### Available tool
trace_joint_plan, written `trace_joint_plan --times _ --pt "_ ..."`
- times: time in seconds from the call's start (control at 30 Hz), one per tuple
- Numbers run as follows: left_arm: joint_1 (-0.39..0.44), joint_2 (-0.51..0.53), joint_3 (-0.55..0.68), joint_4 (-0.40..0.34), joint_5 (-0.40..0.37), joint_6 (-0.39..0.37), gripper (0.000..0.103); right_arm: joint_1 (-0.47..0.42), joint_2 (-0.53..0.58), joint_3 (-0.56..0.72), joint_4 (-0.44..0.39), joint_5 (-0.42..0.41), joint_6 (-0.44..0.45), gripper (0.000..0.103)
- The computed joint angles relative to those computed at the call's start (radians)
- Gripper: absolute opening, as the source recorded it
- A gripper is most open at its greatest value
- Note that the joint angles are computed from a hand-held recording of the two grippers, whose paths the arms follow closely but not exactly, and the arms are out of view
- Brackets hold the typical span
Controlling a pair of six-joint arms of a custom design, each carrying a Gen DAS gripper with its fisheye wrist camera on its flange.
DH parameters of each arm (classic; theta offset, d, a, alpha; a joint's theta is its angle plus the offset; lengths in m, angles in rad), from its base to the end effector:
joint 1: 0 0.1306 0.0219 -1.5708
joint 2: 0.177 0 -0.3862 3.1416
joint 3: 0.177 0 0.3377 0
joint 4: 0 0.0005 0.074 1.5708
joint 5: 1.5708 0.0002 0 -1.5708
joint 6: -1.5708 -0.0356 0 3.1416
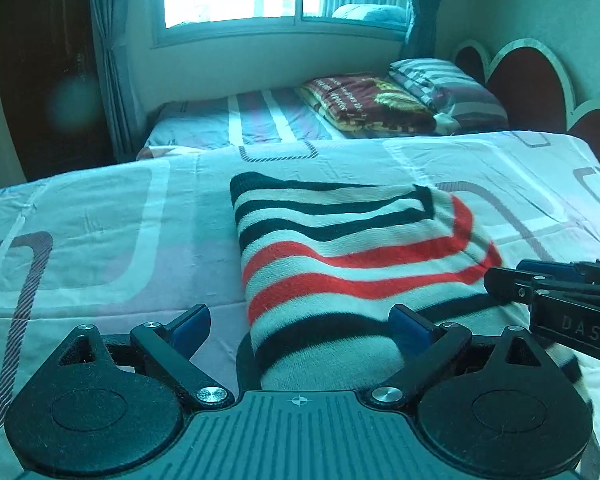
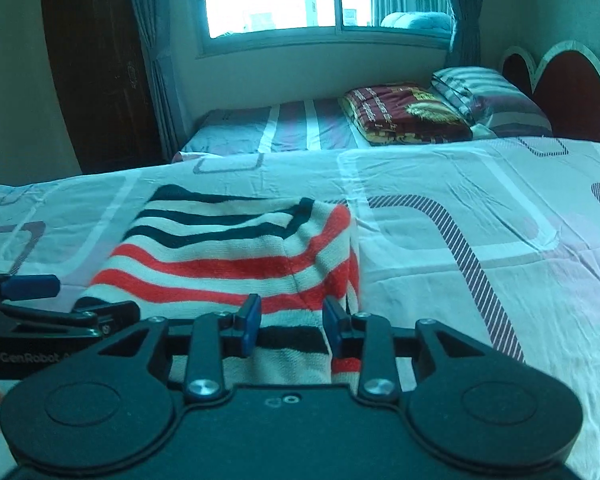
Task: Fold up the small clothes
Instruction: 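Press and square the folded sweater bundle with both open tools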
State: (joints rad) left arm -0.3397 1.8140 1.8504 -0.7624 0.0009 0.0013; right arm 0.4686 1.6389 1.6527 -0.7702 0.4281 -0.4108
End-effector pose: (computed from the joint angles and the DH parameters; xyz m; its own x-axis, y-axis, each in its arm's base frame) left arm 0.5644 -0.2000 0.4226 -0.6264 0.2200 -0.7478 0.3330 0.9429 -0.0016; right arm 0.4802 0.2260 0.4368 -0.6179 0.0944 -0.7806 0.1148 0.9930 0.0292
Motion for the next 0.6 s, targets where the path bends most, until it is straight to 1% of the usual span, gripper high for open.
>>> trace_joint_plan --times 0.07,0.27,0.4,0.5,0.6 --pt "-0.001 -0.029 -0.031 0.015 0.008 -0.008 0.096 0.017 -0.022 -0.018 0.008 0.019 0.016 0.033" --pt "-0.008 -0.088 -0.103 0.014 0.029 -0.036 0.096 0.054 -0.079 -0.077 0.010 0.037 0.014 0.034" --pt "-0.012 -0.110 -0.164 0.009 0.029 -0.045 0.096 0.064 -0.103 -0.129 0.001 0.047 -0.024 0.037" --pt "-0.002 -0.106 -0.189 -0.019 0.053 -0.026 0.096 0.064 -0.095 -0.162 -0.040 0.055 -0.047 0.037" --pt "0.008 -0.106 -0.212 -0.012 0.078 0.007 0.096 0.070 -0.112 -0.223 0.004 0.067 -0.050 0.039"
